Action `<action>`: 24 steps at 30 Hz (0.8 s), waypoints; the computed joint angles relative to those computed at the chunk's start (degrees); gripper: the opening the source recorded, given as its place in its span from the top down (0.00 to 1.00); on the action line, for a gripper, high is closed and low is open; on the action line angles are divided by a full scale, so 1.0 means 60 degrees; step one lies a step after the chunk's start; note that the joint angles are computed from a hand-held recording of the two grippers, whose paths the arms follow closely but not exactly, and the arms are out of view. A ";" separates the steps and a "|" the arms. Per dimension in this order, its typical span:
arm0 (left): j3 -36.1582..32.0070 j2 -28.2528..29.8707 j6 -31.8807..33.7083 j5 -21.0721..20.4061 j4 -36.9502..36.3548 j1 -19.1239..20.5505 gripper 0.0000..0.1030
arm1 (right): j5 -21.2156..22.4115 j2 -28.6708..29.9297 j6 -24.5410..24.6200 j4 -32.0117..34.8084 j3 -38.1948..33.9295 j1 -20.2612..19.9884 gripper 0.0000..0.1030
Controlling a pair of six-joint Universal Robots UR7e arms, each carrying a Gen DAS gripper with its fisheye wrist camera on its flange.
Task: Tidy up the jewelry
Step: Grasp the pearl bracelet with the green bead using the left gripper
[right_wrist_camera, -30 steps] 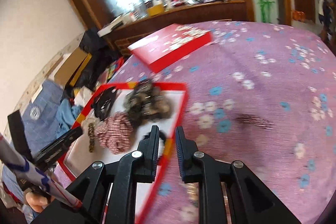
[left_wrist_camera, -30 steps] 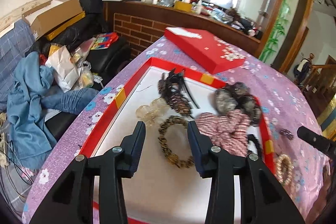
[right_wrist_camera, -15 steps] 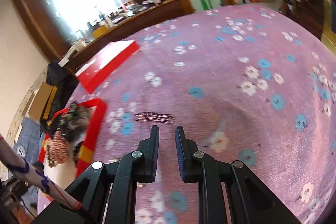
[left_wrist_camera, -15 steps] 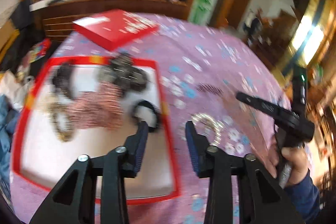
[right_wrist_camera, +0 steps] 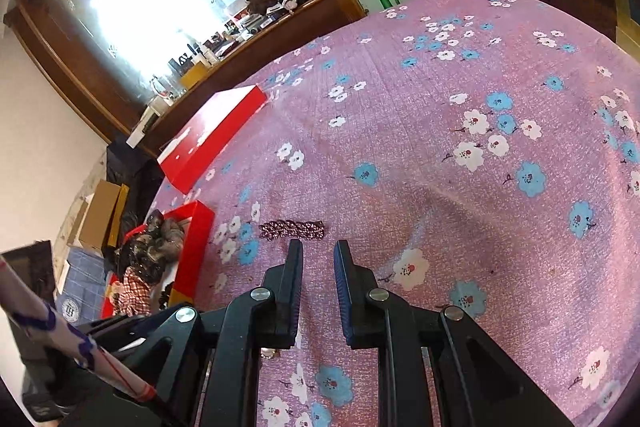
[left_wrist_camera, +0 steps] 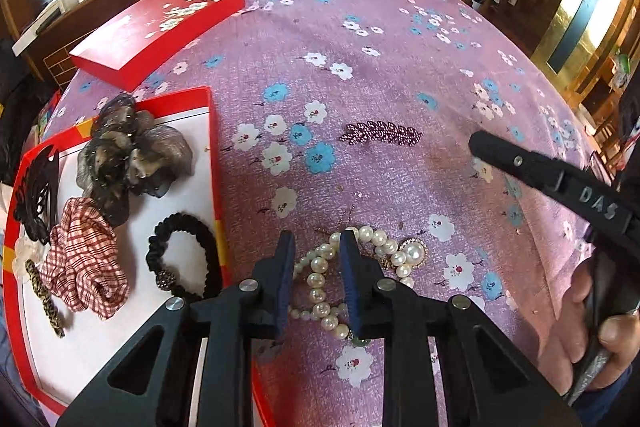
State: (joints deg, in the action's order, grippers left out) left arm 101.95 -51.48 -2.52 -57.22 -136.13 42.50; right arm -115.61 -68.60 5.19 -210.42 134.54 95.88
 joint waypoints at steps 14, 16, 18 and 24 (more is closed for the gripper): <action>0.0170 -0.0127 0.0222 -0.0429 -0.1607 0.0054 0.91 | 0.0284 -0.0046 -0.0146 0.0191 0.0006 0.0014 0.83; 0.0323 -0.0282 0.0308 -0.0529 -0.2371 0.0054 0.91 | 0.0601 -0.0042 -0.0269 0.0590 -0.0070 0.0016 0.83; 0.0496 -0.0335 0.0409 -0.0405 -0.3367 0.0077 0.91 | 0.0795 0.0030 -0.0488 0.1022 -0.0185 0.0112 0.83; 0.0350 -0.0258 0.0296 -0.0603 -0.3951 0.0524 0.91 | 0.1091 0.0238 -0.0989 0.1889 -0.0425 0.0262 0.83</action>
State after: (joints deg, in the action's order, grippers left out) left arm 104.05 -53.03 -0.75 -60.84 -159.84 45.65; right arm -109.06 -67.17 -0.74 -199.09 131.99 97.45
